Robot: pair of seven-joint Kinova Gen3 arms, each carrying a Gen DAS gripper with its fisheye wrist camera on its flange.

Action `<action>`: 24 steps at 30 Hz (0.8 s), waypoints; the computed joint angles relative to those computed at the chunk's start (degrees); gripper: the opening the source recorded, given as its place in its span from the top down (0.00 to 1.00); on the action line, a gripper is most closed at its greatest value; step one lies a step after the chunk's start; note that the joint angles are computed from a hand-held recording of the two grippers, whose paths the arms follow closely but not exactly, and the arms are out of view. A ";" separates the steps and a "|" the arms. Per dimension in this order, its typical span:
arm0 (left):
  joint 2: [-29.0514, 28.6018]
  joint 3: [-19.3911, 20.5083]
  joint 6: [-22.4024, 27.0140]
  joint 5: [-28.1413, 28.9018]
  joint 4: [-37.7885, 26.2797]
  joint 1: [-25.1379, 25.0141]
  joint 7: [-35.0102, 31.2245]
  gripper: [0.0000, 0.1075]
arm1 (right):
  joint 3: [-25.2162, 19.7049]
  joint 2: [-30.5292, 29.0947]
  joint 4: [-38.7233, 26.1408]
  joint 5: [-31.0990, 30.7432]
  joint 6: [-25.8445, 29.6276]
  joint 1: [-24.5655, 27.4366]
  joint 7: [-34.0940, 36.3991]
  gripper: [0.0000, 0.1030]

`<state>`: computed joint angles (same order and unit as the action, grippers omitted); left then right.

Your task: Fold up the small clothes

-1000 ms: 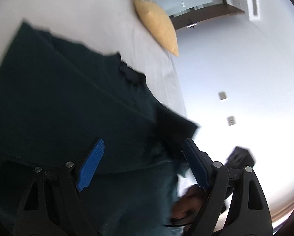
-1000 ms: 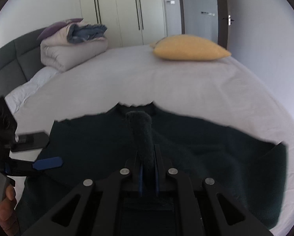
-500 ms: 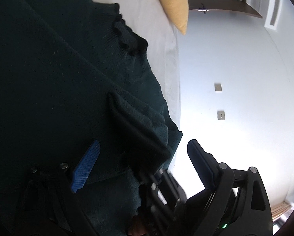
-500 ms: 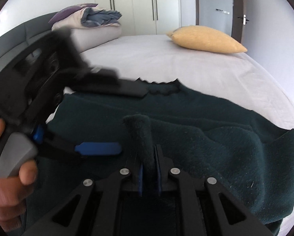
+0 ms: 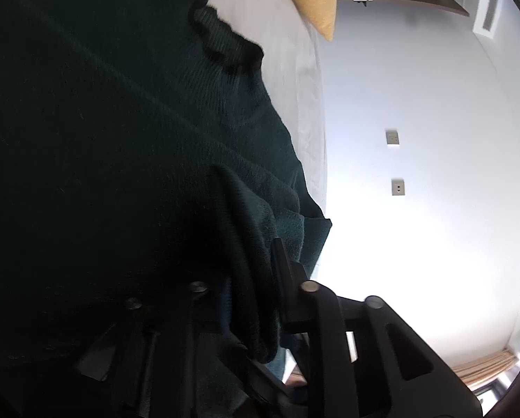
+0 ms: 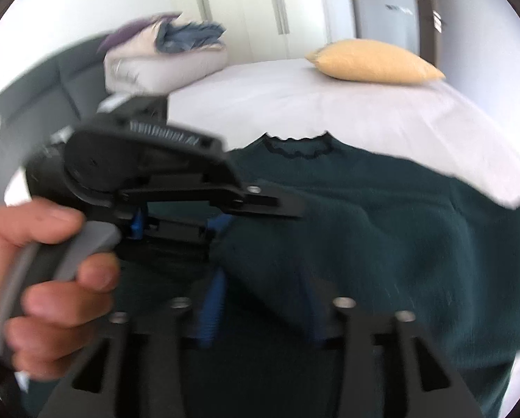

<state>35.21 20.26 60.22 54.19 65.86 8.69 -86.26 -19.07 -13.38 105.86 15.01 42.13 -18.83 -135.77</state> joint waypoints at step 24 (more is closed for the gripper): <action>-13.22 -5.73 -2.31 -8.68 0.55 -3.67 -0.86 0.94 | 34.19 -23.17 35.51 -38.15 -44.41 -7.88 -14.13 0.24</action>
